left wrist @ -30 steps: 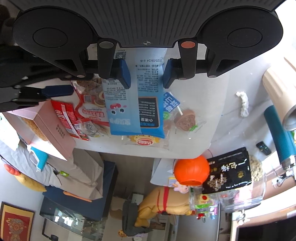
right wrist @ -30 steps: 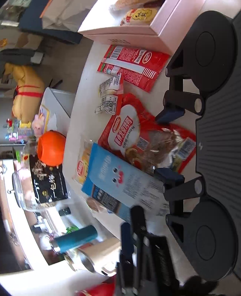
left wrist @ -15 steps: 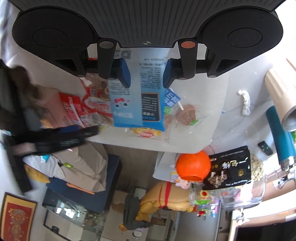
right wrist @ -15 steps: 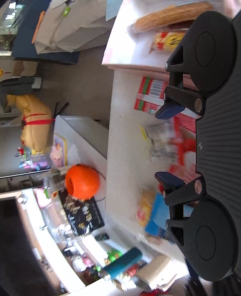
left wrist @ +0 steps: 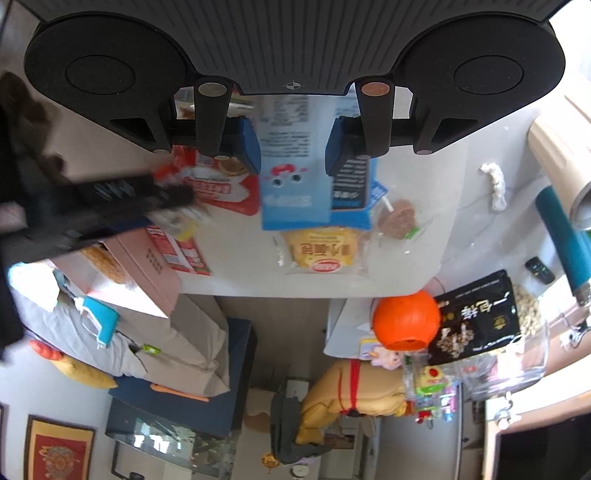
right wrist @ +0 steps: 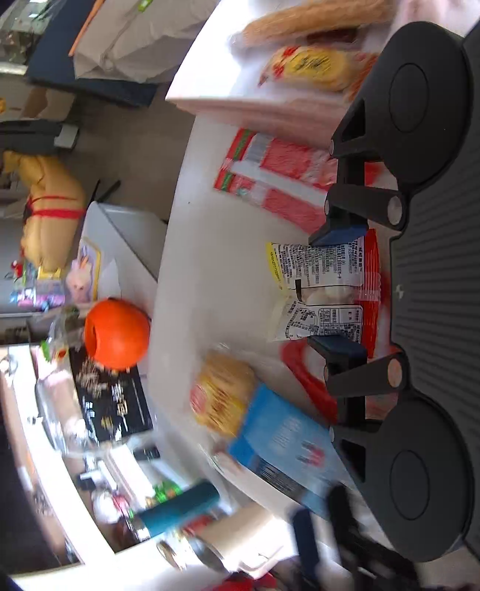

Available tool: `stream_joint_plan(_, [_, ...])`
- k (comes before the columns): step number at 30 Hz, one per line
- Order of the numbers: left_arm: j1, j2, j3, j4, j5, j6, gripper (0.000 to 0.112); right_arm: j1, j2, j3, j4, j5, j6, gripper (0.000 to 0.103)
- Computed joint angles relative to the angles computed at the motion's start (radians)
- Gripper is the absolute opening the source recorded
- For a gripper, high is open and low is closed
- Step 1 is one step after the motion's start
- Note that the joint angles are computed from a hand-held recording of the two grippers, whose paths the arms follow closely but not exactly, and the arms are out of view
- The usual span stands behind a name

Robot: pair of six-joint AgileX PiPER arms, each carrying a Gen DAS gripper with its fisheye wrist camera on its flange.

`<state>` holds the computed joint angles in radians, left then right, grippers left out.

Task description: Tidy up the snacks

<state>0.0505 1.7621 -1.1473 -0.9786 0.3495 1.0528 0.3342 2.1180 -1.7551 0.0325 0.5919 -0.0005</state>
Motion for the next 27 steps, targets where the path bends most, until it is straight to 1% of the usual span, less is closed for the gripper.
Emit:
stream_joint_plan(3, [-0.029, 0.003, -0.009, 0.025, -0.007, -0.020, 0.043, -0.019, -0.128, 0.199, 0.029, -0.082, -0.060, 0.050])
stream_joint_plan(5, [-0.047, 0.006, -0.016, 0.028, -0.005, -0.022, 0.043, -0.043, -0.187, 0.293, 0.046, -0.107, -0.093, 0.050])
stream_joint_plan(7, [-0.063, 0.017, -0.031, 0.034, 0.003, -0.029, 0.043, -0.063, -0.226, 0.369, -0.024, -0.137, -0.039, 0.050])
stream_joint_plan(8, [-0.073, 0.028, -0.050, 0.054, 0.015, -0.052, 0.043, -0.079, -0.237, 0.393, -0.029, -0.146, -0.040, 0.050])
stream_joint_plan(9, [-0.081, 0.042, -0.075, 0.070, 0.032, -0.071, 0.043, -0.100, -0.244, 0.409, 0.006, -0.147, -0.064, 0.050])
stream_joint_plan(10, [-0.086, 0.060, -0.108, 0.076, 0.063, -0.082, 0.043, -0.125, -0.250, 0.426, 0.077, -0.151, -0.120, 0.050])
stream_joint_plan(12, [-0.095, 0.122, -0.215, 0.089, 0.147, -0.119, 0.043, -0.144, -0.267, 0.465, 0.125, -0.182, -0.165, 0.050])
stream_joint_plan(14, [-0.116, 0.200, -0.346, 0.125, 0.203, -0.187, 0.043, -0.136, -0.279, 0.504, 0.091, -0.234, -0.142, 0.050])
stream_joint_plan(16, [-0.150, 0.307, -0.538, 0.243, 0.284, -0.343, 0.043, -0.128, -0.290, 0.550, 0.056, -0.300, -0.109, 0.053])
stream_joint_plan(18, [-0.194, 0.428, -0.738, 0.348, 0.343, -0.492, 0.043, -0.120, -0.306, 0.601, 0.012, -0.360, -0.070, 0.058])
stream_joint_plan(19, [-0.213, 0.487, -0.838, 0.401, 0.377, -0.555, 0.043, -0.123, -0.312, 0.616, 0.039, -0.373, -0.098, 0.060])
stream_joint_plan(21, [-0.265, 0.605, -1.038, 0.546, 0.431, -0.697, 0.043, -0.144, -0.337, 0.644, 0.201, -0.376, -0.267, 0.060])
stream_joint_plan(22, [-0.292, 0.662, -1.138, 0.626, 0.461, -0.761, 0.043, -0.157, -0.356, 0.662, 0.257, -0.381, -0.327, 0.061])
stream_joint_plan(23, [-0.317, 0.719, -1.238, 0.698, 0.493, -0.805, 0.043, -0.168, -0.377, 0.682, 0.273, -0.393, -0.348, 0.063])
stream_joint_plan(24, [-0.338, 0.775, -1.338, 0.760, 0.532, -0.836, 0.043, -0.181, -0.397, 0.701, 0.250, -0.406, -0.329, 0.065])
stream_joint_plan(25, [-0.361, 0.832, -1.438, 0.831, 0.566, -0.868, 0.035, -0.195, -0.417, 0.718, 0.213, -0.418, -0.295, 0.067])
stream_joint_plan(26, [-0.376, 0.886, -1.538, 0.881, 0.605, -0.877, 0.033, -0.209, -0.434, 0.732, 0.189, -0.426, -0.271, 0.067])
stream_joint_plan(27, [-0.382, 0.934, -1.627, 0.901, 0.625, -0.868, 0.033, -0.228, -0.447, 0.742, 0.190, -0.428, -0.270, 0.068])
